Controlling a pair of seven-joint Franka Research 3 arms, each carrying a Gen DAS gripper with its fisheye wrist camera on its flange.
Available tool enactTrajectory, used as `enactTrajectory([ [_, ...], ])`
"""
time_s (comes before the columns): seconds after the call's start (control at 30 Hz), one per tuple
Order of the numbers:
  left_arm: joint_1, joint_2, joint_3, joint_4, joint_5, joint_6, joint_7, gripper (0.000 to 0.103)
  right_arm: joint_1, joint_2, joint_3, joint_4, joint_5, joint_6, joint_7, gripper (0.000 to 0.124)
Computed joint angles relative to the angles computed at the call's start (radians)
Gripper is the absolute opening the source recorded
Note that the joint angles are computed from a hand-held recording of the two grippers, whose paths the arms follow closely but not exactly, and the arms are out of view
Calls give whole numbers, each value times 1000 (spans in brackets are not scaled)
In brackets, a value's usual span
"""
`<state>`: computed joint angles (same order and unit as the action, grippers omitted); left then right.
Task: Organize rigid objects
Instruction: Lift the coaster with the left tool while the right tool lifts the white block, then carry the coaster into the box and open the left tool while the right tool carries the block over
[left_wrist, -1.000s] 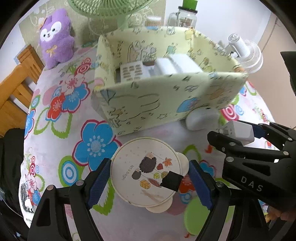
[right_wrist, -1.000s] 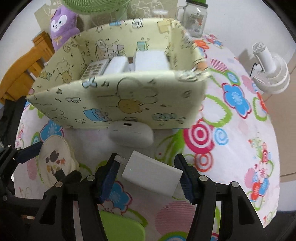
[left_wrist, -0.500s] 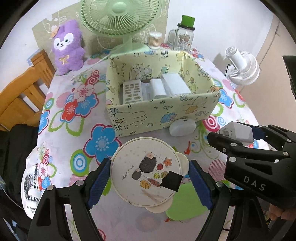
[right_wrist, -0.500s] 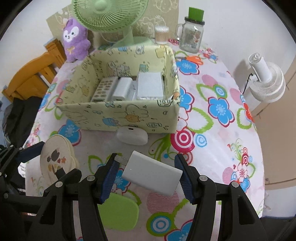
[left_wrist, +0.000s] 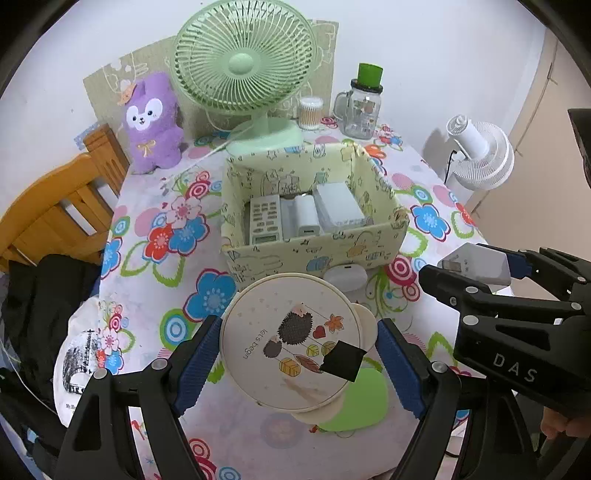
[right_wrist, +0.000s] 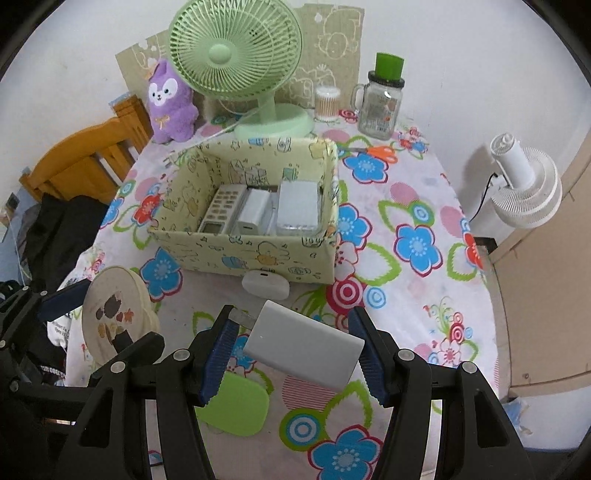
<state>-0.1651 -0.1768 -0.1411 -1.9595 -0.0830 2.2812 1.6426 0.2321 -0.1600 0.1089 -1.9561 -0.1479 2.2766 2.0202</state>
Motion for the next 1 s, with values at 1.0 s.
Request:
enactTrajectory([
  [1.0, 26, 135, -20, 192, 64, -20, -29, 85, 0, 123, -42, 189, 34, -35, -84, 64],
])
